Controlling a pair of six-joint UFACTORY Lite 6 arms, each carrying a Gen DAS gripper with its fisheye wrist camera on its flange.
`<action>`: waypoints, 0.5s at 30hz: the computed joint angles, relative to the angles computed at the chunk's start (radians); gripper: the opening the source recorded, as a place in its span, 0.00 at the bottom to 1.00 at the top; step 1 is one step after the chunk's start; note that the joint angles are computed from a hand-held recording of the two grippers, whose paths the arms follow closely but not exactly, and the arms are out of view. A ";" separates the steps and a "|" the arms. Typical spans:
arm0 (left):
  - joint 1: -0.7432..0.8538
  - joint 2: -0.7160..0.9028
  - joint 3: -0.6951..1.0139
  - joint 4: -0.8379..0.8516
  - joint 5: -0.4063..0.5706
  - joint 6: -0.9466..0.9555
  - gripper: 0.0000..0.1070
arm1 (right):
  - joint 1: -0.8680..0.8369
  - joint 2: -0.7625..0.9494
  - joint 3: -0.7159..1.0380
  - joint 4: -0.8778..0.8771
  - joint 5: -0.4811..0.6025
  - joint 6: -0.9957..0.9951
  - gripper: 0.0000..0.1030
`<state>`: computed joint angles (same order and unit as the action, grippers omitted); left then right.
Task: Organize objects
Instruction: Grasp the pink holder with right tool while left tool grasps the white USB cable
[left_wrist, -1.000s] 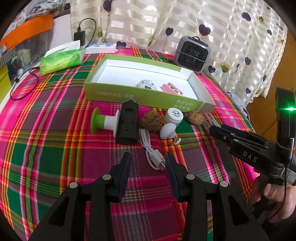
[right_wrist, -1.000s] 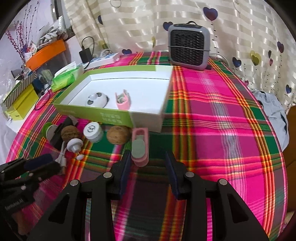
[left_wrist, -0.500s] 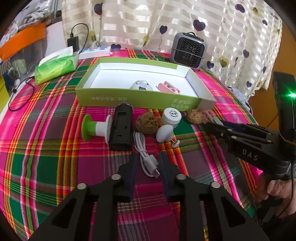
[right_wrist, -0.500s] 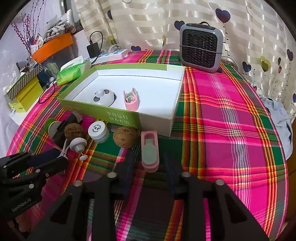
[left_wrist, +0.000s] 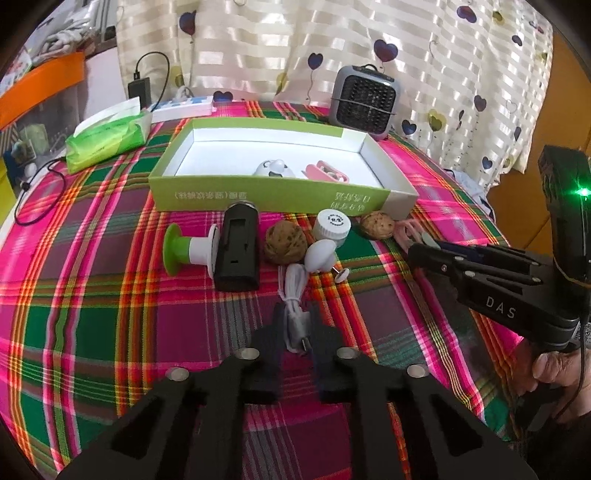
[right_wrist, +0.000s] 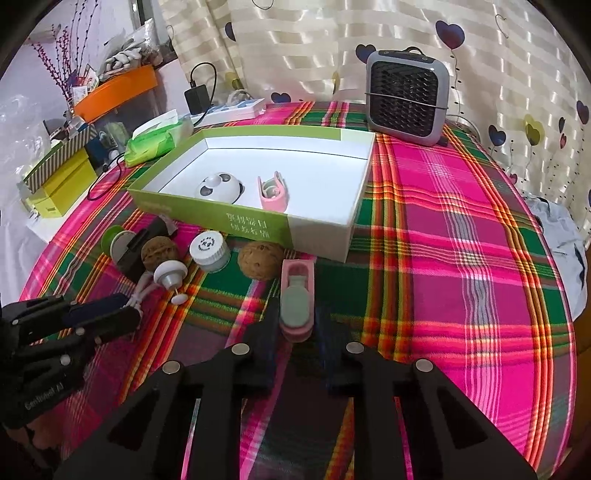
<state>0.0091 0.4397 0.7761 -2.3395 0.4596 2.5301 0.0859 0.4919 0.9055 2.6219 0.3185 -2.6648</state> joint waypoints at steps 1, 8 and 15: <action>0.002 -0.001 -0.002 0.008 0.003 -0.004 0.08 | -0.002 -0.006 -0.008 0.001 0.004 -0.001 0.18; 0.008 0.003 -0.013 0.001 0.016 0.013 0.08 | 0.001 -0.034 -0.047 0.034 0.014 -0.033 0.18; 0.020 -0.023 -0.040 0.037 0.036 0.002 0.07 | 0.002 -0.063 -0.081 0.035 0.036 -0.035 0.18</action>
